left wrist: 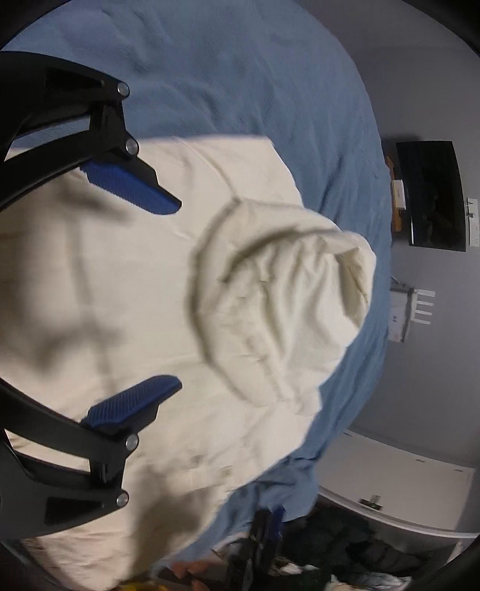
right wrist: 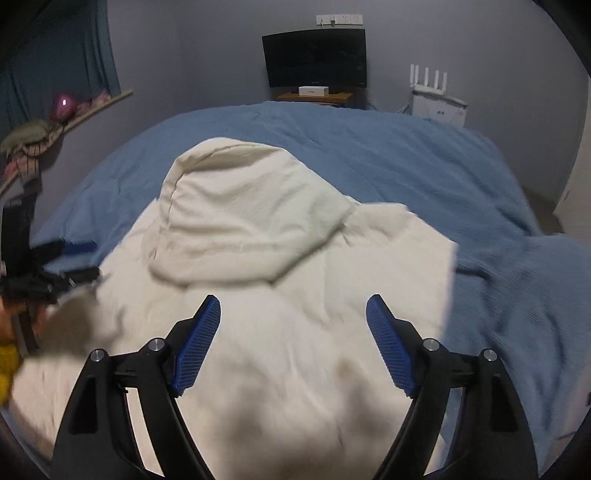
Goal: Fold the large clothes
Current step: 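Lift both grippers away and move toward the tan hem of the jacket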
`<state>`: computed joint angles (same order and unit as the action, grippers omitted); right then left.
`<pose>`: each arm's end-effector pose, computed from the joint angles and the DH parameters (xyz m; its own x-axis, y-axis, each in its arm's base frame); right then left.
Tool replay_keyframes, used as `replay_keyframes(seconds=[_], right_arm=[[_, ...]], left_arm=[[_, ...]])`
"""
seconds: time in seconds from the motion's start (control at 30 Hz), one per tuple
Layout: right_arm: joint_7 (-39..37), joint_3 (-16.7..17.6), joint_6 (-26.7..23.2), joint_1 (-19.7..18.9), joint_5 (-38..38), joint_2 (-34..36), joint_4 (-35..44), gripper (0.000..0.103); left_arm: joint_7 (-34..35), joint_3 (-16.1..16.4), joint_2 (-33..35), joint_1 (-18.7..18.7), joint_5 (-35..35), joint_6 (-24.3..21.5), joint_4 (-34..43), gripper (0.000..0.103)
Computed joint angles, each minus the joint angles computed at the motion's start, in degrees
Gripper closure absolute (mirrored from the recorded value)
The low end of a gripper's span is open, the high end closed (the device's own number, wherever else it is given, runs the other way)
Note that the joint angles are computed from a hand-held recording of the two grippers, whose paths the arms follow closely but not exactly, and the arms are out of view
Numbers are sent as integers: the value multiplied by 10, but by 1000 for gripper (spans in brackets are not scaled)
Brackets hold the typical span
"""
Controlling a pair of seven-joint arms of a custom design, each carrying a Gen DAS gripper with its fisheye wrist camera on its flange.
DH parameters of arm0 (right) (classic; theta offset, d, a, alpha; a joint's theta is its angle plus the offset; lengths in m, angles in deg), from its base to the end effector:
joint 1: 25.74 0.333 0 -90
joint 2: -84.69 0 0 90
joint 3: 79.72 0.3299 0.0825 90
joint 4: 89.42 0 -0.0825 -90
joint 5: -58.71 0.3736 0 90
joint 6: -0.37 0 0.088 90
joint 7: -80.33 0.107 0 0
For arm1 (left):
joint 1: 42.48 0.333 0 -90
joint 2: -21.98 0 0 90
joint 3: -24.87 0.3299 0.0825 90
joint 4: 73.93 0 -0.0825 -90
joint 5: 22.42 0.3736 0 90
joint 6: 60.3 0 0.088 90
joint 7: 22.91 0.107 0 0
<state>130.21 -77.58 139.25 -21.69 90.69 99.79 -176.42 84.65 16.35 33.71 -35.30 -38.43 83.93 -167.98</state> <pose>0.6790 0.0723 0.6001 0.5098 -0.8554 -0.0909 -0.6368 -0.3042 -0.7085 0.6647 -0.0034 0.5889 -0.1823 -0.9778 0.1038 -0.7584 0.0726 -0.6477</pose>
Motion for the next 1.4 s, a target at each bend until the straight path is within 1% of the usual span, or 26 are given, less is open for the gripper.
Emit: replay_keyframes(seconds=[0.07, 0.1, 0.13, 0.17, 0.23, 0.27, 0.37, 0.43, 0.53, 0.6, 0.67, 0.73, 0.8, 0.9, 0.97, 1.0, 1.1, 1.17, 1.2, 1.27, 1.33, 1.37, 1.4], right_arm=[[-11, 0, 1, -11, -2, -50, -56, 19], [-18, -13, 1, -9, -2, -86, -97, 18], [-25, -19, 5, -11, 0, -108, -123, 18], [-27, -24, 6, -11, -1, -123, -139, 16], [-30, -35, 7, -13, 0, -170, -192, 13], [-32, -39, 9, -12, 3, -178, -204, 11], [-35, -51, 20, -10, 6, -228, -263, 10], [-39, -56, 46, -7, 12, -258, -302, 10], [-45, -61, 85, -2, 9, -300, -352, 10], [-55, -67, 91, 3, 5, -327, -379, 9], [-54, -71, 86, 4, -3, -343, -394, 8], [-47, -76, 60, 1, -18, -354, -399, 8], [-29, -80, 0, -8, -43, -355, -389, 8], [-4, -83, -61, -21, -67, -356, -381, 8], [11, -86, -93, -27, -70, -357, -376, 8], [20, -88, -113, -30, -71, -357, -372, 8], [43, -96, -164, -40, -67, -353, -358, 9], [60, -101, -191, -48, -59, -350, -349, 12], [65, -102, -199, -51, -58, -350, -347, 16], [72, -103, -212, -57, -56, -350, -346, 29], [79, -106, -231, -61, -51, -348, -346, 35], [82, -107, -242, -62, -48, -345, -344, 38], [86, -109, -260, -63, -43, -342, -342, 39]], left_arm=[[-17, 10, -45, -4, 30, -10, -46, 12], [-33, 17, -71, -7, 53, -12, -72, 10], [-46, 24, -98, -10, 69, -10, -101, 7], [-48, 28, -116, -12, 71, -10, -120, 7], [-47, 41, -157, -16, 67, -28, -153, 7], [-49, 48, -182, -17, 69, -34, -174, 7], [-60, 63, -233, -24, 85, -46, -216, 7], [-75, 69, -258, -28, 103, -49, -238, 7], [-85, 81, -294, -38, 106, -72, -268, 7], [-112, 78, -317, -35, 130, -80, -290, 7], [-114, 88, -332, -44, 125, -95, -301, 7], [-98, 110, -348, -62, 87, -121, -307, 7], [-90, 125, -359, -72, 53, -147, -308, 7], [-100, 125, -373, -71, 43, -179, -313, 7], [-102, 125, -376, -71, 42, -200, -312, 17], [-101, 123, -379, -72, 43, -210, -312, 19], [-96, 124, -385, -75, 40, -229, -313, 21], [-92, 123, -388, -75, 43, -235, -316, 24], [-92, 122, -387, -74, 46, -238, -316, 25], [-91, 123, -384, -74, 45, -243, -316, 32], [-89, 125, -381, -74, 40, -246, -315, 33], [-88, 125, -379, -74, 38, -248, -314, 36], [-84, 128, -377, -76, 31, -254, -309, 37]])
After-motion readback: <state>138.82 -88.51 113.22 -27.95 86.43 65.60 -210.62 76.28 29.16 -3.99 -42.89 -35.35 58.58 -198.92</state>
